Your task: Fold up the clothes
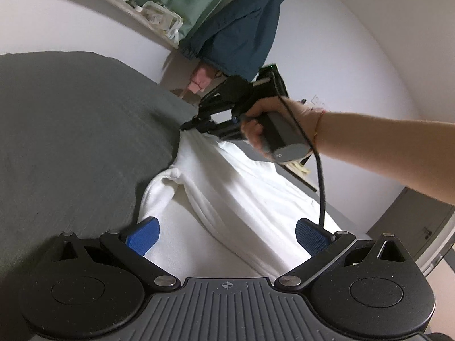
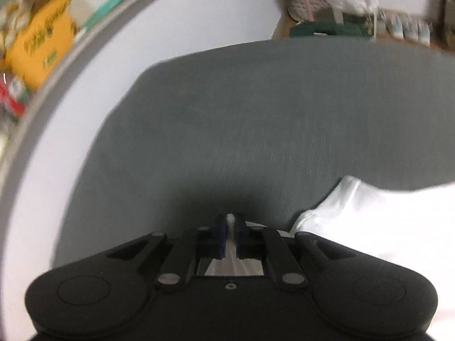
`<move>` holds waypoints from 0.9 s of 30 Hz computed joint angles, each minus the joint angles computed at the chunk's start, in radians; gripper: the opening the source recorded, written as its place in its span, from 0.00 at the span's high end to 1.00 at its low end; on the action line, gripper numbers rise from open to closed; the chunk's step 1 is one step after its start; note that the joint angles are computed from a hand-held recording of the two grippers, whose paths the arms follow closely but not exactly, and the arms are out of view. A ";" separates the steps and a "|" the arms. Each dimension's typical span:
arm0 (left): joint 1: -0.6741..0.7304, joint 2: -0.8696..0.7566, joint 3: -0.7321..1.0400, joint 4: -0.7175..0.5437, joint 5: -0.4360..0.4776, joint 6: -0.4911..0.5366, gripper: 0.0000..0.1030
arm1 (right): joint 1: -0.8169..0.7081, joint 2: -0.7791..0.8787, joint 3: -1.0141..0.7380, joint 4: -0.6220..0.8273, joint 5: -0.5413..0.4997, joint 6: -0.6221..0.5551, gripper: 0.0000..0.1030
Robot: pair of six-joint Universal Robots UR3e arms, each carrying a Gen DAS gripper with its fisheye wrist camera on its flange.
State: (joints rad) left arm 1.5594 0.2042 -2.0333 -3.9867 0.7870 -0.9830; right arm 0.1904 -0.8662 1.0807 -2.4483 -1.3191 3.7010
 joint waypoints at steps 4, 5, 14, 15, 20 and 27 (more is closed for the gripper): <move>-0.007 -0.006 0.002 0.007 -0.018 -0.007 0.00 | -0.039 -0.076 0.187 -0.157 0.084 0.036 0.88; -0.025 -0.007 -0.012 0.029 -0.037 -0.020 0.00 | -0.048 -0.101 0.221 -0.170 0.100 0.027 0.84; -0.096 -0.026 -0.030 0.139 -0.147 -0.083 0.00 | -0.007 -0.528 0.713 -0.367 0.078 -0.257 0.60; -0.106 -0.027 -0.030 0.158 -0.164 -0.098 0.00 | -0.005 -0.591 0.786 -0.368 0.115 -0.269 0.60; -0.156 -0.023 -0.076 0.301 -0.252 -0.257 0.00 | 0.098 -0.823 1.025 -0.318 0.084 -0.285 0.61; -0.266 0.023 -0.126 0.546 -0.419 -0.529 0.00 | 0.399 -0.810 1.099 -0.461 -0.260 -0.207 0.60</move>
State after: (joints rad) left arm 1.2935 0.2272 -2.1598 -3.4403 0.3675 -1.5119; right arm 0.5893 -1.6760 2.1798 -2.9089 -1.5792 3.4942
